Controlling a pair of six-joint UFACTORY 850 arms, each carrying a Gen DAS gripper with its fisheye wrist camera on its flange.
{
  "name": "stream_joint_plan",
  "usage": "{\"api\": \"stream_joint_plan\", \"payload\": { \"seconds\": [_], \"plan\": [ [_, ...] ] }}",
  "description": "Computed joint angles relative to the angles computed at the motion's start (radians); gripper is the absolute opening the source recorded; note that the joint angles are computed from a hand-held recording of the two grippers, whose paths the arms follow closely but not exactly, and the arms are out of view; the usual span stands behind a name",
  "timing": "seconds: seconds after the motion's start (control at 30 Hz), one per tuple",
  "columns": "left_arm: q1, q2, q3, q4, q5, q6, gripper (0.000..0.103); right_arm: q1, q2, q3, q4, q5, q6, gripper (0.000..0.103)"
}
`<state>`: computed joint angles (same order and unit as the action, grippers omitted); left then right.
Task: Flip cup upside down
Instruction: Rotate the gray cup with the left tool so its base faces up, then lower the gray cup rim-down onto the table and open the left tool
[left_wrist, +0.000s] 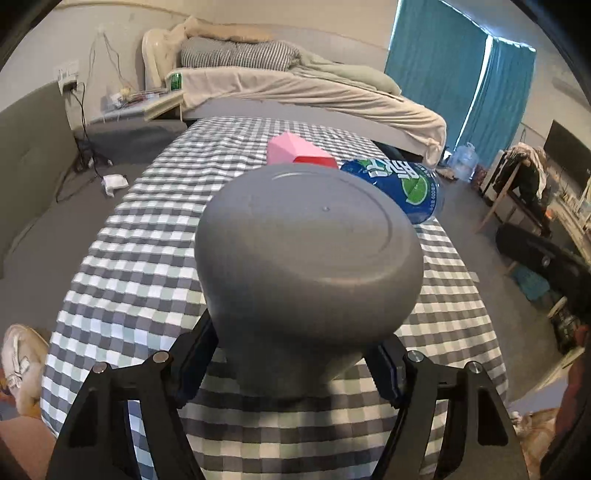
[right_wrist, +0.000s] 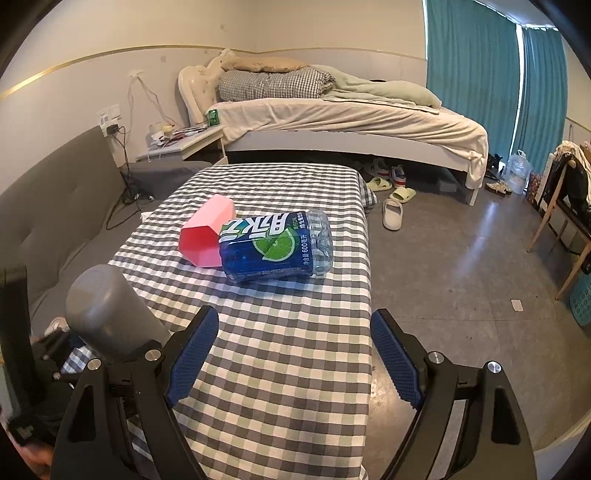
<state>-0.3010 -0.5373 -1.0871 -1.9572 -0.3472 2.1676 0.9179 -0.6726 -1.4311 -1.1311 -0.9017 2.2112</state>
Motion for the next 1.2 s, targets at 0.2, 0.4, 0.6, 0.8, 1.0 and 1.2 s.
{"api": "stream_joint_plan", "payload": {
  "seconds": [0.2, 0.4, 0.6, 0.8, 1.0, 1.2],
  "plan": [
    [-0.013, -0.014, -0.018, -0.045, -0.036, 0.038, 0.075, 0.008, 0.006, 0.009, -0.023, -0.026, 0.023, 0.084],
    [-0.039, -0.061, -0.085, -0.01, -0.023, 0.005, 0.075, 0.002, 0.005, 0.012, 0.001, -0.02, 0.01, 0.084],
    [-0.043, -0.064, -0.078, -0.077, -0.024, 0.083, 0.075, -0.004, 0.005, 0.018, 0.005, -0.008, 0.012, 0.084],
    [0.0, -0.06, -0.079, 0.136, -0.09, -0.194, 0.09, 0.0, 0.006, 0.011, -0.01, -0.012, 0.023, 0.084],
    [0.023, 0.022, 0.02, 0.036, -0.03, -0.001, 0.09, 0.021, 0.015, 0.013, -0.056, -0.027, 0.081, 0.084],
    [0.064, 0.133, 0.128, -0.203, -0.07, 0.287, 0.09, 0.059, 0.0, -0.018, -0.089, -0.07, 0.1, 0.084]
  ]
}}
